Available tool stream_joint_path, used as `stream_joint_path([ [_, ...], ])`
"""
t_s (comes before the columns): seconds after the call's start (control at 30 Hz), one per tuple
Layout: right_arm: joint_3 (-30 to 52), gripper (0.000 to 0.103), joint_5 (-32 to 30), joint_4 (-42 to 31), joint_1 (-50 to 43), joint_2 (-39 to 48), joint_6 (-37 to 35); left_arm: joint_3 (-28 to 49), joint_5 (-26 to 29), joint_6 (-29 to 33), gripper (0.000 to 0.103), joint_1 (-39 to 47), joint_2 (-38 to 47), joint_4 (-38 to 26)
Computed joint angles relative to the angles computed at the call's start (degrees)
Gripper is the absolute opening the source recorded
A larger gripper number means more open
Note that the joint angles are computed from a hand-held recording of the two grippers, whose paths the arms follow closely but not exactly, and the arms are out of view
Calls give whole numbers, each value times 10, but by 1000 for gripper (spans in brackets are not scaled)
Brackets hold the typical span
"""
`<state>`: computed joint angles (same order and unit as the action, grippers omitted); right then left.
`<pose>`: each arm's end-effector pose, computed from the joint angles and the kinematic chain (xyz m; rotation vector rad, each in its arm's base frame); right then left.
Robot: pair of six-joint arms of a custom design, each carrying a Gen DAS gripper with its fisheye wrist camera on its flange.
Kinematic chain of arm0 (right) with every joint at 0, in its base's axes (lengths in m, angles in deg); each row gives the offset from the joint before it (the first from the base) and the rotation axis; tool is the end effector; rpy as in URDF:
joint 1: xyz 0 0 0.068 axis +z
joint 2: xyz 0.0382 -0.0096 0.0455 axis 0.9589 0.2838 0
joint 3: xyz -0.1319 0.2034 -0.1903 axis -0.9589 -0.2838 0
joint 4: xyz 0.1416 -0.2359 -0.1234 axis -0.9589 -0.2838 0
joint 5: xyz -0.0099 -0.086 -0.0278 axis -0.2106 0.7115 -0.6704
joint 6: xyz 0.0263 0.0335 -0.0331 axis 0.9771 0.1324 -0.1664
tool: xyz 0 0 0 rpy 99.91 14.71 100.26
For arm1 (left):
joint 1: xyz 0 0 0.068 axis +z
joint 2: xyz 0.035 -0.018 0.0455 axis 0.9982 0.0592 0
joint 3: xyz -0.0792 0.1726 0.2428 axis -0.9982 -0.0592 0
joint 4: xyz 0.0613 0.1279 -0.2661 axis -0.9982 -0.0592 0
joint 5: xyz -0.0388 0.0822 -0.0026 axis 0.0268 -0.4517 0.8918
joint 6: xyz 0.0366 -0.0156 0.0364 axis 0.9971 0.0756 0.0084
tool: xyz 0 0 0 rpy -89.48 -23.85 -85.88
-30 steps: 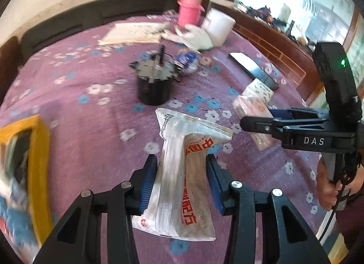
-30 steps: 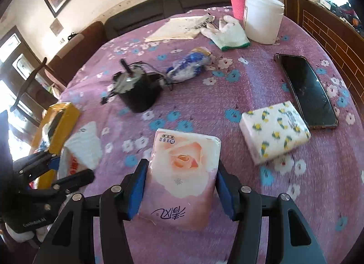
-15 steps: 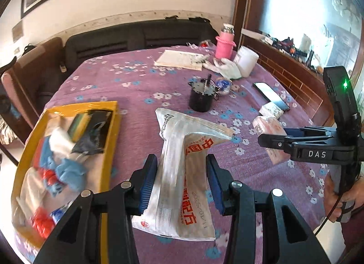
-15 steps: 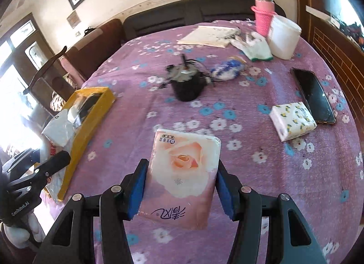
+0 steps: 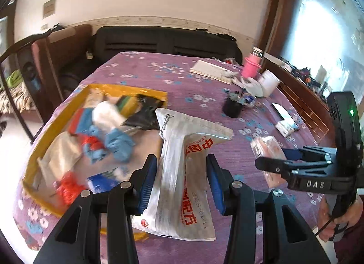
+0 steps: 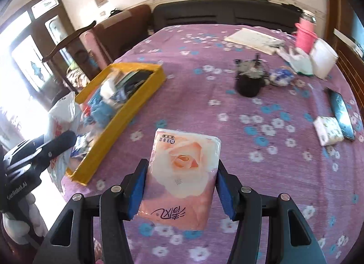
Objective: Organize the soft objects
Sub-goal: 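Carry the plastic bag and pink tissue pack into the yellow tray, opening both tools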
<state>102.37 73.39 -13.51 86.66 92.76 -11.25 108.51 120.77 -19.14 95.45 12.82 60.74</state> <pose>0.1866 0.0460 0.1915 0.0490 2.4965 0.2992 0.2448 0.0190 0.2120 0.4626 2.2774 -0.4304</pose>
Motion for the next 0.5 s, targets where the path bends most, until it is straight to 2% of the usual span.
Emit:
stream_joint_path([
  [0.2, 20, 61, 50, 31, 108, 57, 52, 13, 37, 32, 44, 81, 31, -9],
  [0.5, 70, 61, 79, 68, 191, 156, 81, 65, 64, 60, 44, 169, 123, -12],
])
